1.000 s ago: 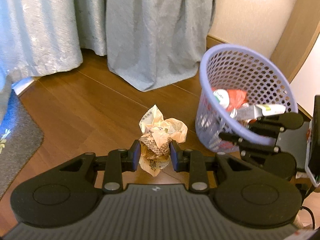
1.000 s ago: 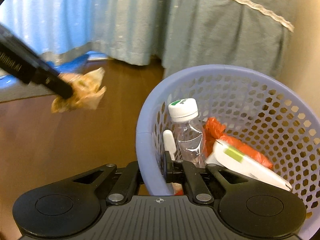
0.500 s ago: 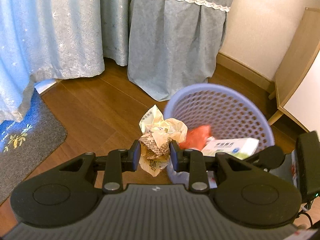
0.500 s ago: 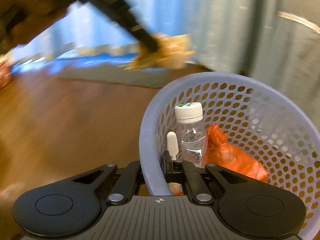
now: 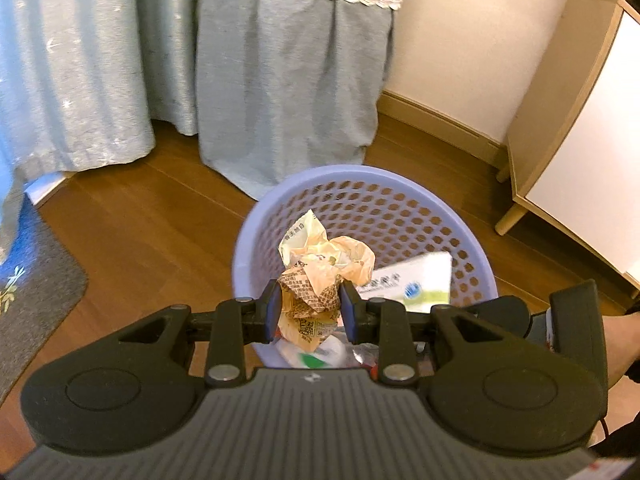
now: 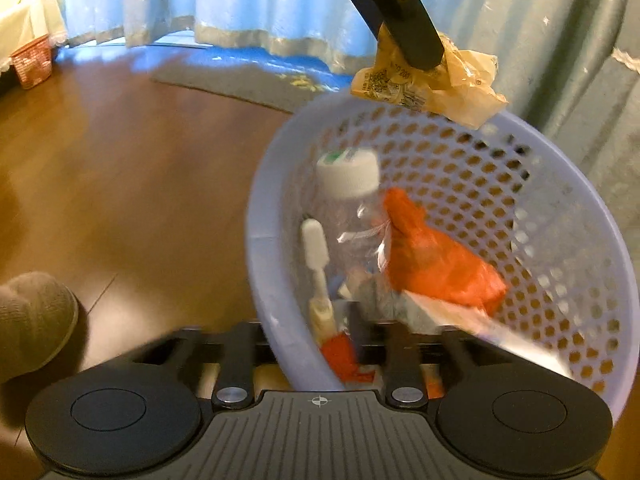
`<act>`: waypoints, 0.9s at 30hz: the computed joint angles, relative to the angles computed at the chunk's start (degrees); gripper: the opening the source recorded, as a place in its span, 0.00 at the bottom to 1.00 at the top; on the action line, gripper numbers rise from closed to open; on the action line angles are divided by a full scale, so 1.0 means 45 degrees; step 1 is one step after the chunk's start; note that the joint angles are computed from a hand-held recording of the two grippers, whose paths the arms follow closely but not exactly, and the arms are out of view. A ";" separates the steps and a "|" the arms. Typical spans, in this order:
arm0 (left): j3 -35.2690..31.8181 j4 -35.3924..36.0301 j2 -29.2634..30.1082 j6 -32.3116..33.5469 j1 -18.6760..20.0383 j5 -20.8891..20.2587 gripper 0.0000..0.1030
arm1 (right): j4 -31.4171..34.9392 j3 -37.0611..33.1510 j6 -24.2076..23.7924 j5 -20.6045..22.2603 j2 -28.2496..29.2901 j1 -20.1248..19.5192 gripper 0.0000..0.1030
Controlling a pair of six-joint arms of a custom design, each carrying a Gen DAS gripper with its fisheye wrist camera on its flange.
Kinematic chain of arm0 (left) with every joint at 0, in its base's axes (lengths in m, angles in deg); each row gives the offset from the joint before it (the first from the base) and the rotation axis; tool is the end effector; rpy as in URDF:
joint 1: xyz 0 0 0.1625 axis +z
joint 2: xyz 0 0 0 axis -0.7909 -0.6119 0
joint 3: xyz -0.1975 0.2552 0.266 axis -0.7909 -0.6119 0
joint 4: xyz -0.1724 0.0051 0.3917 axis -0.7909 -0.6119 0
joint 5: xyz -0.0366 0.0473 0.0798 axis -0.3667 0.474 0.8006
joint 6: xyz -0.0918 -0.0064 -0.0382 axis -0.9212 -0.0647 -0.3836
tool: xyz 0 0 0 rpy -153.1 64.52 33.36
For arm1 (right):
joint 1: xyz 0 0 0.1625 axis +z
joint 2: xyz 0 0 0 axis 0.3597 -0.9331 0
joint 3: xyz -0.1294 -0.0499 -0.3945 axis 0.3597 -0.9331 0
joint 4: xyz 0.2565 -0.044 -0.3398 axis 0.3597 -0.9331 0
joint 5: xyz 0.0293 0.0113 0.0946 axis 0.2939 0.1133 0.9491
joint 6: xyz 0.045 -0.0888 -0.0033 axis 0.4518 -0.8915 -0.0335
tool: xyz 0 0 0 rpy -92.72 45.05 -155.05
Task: Collect trash
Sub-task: 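Lower the tan paper into the wastebasket and open the left gripper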
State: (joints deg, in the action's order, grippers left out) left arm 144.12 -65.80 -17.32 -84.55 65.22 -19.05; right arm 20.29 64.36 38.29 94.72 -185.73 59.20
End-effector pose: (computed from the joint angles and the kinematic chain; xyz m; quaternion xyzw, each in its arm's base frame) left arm -0.5084 -0.3065 0.0920 0.3493 0.8955 -0.1882 0.2015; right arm 0.0809 -0.2070 0.3930 0.5231 -0.8087 0.1184 0.2414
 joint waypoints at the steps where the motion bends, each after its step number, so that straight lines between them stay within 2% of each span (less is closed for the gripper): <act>1: -0.0082 -0.0060 0.0128 0.0101 0.0053 -0.0049 0.25 | -0.0125 0.0003 -0.0076 -0.0024 -0.0064 -0.0064 0.53; 3: -0.0177 -0.0111 0.0301 0.0258 0.0107 -0.0139 0.25 | -0.0291 -0.0027 -0.0132 -0.0116 -0.0171 -0.0135 0.57; 10: -0.0467 -0.0228 0.0930 0.0719 0.0292 -0.0541 0.26 | 0.0078 -0.0395 0.0018 -0.0104 -0.0285 0.0002 0.58; 14: -0.0491 -0.0380 0.1166 0.0515 0.0332 -0.0678 0.35 | 0.0239 -0.0463 -0.0094 -0.0145 -0.0347 -0.0106 0.58; 18: -0.0327 -0.0418 0.0983 0.0106 0.0207 -0.0418 0.36 | 0.0632 -0.0781 -0.0501 -0.0368 -0.0485 -0.0502 0.58; 27: 0.0117 -0.0101 0.0260 -0.0884 -0.0027 0.0404 0.39 | 0.1064 -0.1279 0.0075 0.0176 -0.0053 0.0362 0.58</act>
